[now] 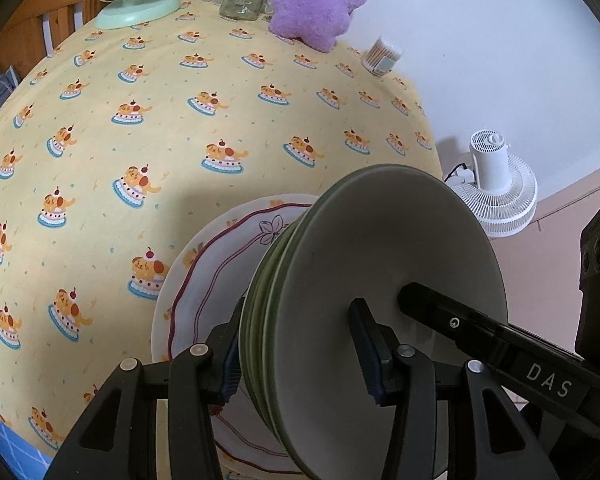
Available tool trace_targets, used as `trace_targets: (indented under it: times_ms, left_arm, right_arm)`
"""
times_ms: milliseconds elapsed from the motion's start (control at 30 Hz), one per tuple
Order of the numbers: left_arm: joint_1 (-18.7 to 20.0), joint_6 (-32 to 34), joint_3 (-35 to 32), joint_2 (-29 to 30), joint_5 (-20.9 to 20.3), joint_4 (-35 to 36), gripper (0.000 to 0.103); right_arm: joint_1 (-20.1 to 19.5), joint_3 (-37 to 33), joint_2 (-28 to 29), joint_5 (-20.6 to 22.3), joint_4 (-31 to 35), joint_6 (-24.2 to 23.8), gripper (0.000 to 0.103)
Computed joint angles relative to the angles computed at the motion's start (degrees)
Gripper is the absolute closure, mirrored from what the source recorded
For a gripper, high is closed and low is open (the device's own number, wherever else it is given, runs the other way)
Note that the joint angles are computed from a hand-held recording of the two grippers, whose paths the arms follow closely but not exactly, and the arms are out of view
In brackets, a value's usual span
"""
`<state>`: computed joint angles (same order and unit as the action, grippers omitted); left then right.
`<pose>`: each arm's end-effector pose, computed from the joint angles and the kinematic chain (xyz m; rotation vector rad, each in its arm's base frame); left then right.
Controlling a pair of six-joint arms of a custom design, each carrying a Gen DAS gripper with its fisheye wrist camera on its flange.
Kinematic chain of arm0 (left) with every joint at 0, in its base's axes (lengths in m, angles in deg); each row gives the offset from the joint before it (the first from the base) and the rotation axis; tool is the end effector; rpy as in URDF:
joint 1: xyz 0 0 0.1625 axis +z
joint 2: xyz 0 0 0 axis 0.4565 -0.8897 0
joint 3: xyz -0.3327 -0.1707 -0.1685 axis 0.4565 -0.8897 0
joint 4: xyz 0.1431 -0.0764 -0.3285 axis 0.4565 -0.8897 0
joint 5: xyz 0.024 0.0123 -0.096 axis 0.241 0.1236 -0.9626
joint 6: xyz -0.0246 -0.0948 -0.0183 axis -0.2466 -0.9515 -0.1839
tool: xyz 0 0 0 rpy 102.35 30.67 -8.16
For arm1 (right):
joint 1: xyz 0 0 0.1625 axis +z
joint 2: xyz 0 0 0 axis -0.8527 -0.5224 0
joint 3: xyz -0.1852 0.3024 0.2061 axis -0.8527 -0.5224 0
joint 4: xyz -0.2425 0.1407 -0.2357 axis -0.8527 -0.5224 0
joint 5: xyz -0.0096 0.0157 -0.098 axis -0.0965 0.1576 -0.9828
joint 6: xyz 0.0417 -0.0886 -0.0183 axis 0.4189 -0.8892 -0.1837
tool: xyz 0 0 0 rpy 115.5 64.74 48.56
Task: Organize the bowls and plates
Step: 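Tilt the bowl stack with both grippers and bring it over the plate stack, then lower the bowl stack onto the plate stack and open both grippers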
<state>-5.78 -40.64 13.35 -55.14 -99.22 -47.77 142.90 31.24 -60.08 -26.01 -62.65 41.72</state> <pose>-0.4664 -0.3849 -0.0409 -0.2325 2.6430 -0.6855 0.0554 -0.4528 0.4145 0.3902 -2.7221 0.1594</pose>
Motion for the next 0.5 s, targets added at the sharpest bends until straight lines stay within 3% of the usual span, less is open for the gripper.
trace_targets:
  times_ms: [400,500]
  left_arm:
    - [-0.6,-1.6,-0.7,0.3,-0.4,2.0,0.052]
    - [-1.1,-2.6,-2.8,0.6,0.5,7.1,0.051]
  right_arm:
    - [-1.2,0.8,-1.6,1.6,-0.2,-1.1,0.075]
    - [-1.1,1.5,-2.4,2.0,-1.3,-2.5,0.075]
